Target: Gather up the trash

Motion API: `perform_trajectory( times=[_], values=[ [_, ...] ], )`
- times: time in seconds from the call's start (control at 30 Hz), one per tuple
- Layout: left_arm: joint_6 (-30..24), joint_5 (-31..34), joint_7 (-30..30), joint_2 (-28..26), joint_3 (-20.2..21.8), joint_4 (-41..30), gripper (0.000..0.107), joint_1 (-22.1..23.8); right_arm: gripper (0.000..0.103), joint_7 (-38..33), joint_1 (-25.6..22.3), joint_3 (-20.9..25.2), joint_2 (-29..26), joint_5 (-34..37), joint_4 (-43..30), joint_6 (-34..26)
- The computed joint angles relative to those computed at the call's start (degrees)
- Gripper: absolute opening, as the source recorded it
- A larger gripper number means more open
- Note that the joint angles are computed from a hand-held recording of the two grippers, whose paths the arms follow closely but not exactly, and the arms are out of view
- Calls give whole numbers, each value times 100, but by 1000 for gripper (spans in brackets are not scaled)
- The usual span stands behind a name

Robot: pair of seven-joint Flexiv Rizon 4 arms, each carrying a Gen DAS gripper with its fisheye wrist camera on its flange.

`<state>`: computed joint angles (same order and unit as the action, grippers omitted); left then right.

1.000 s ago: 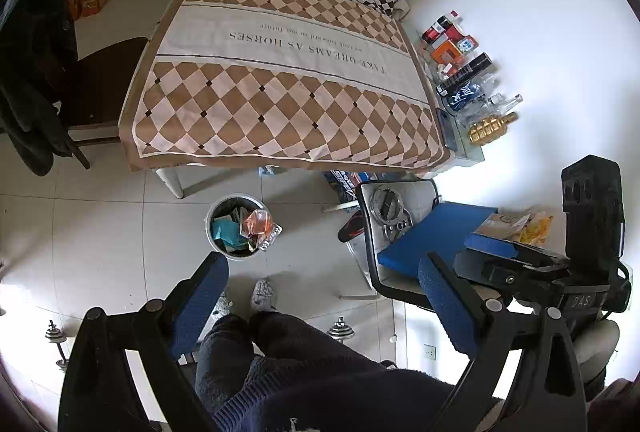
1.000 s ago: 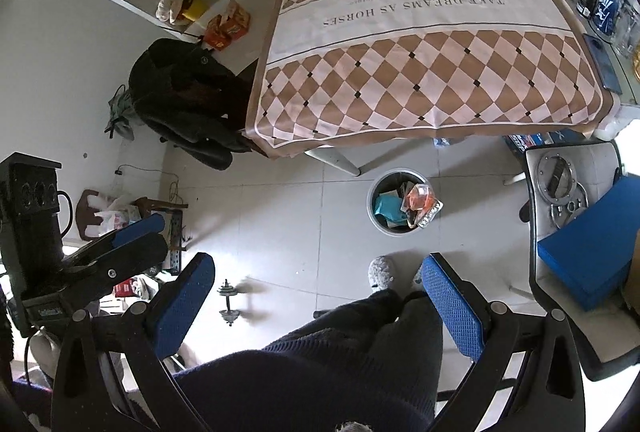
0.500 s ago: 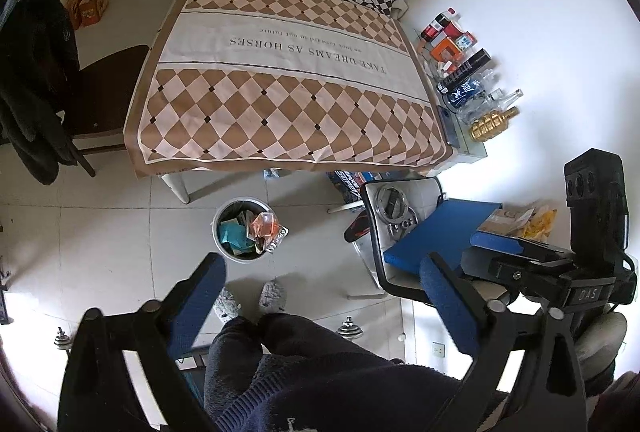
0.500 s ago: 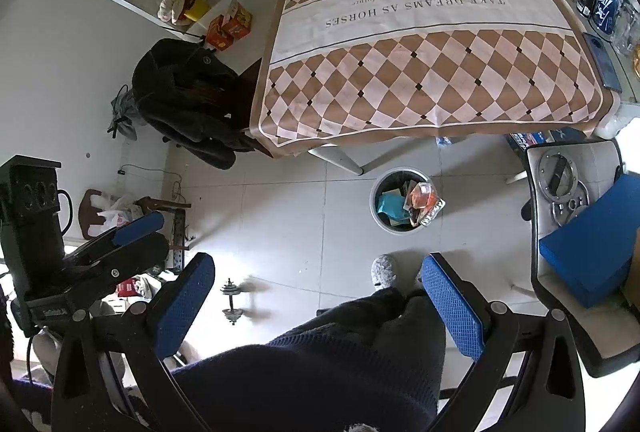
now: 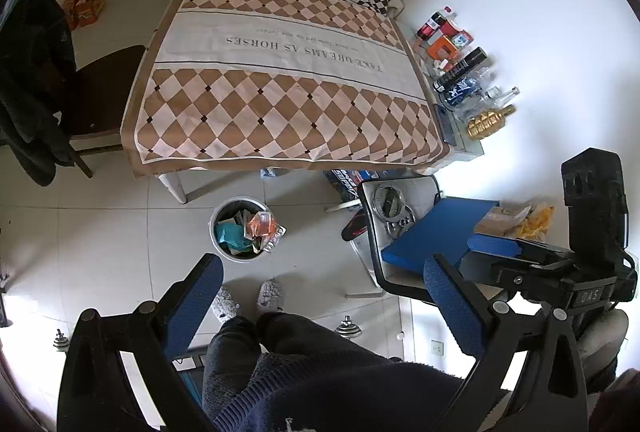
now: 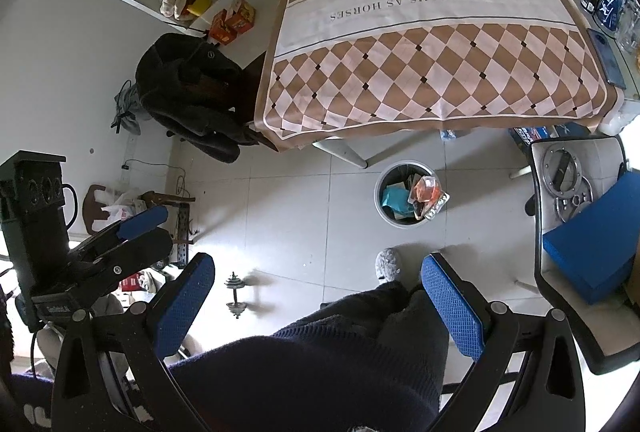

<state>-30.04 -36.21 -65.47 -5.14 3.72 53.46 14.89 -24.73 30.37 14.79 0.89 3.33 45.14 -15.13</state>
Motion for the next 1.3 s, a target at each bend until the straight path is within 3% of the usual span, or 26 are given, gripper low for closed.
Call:
perform_trajectory(
  times=[1.3],
  values=[
    [-188, -162, -51, -160, -101, -322, 103, 80, 103, -88, -71, 9, 124, 77, 47, -68]
  ],
)
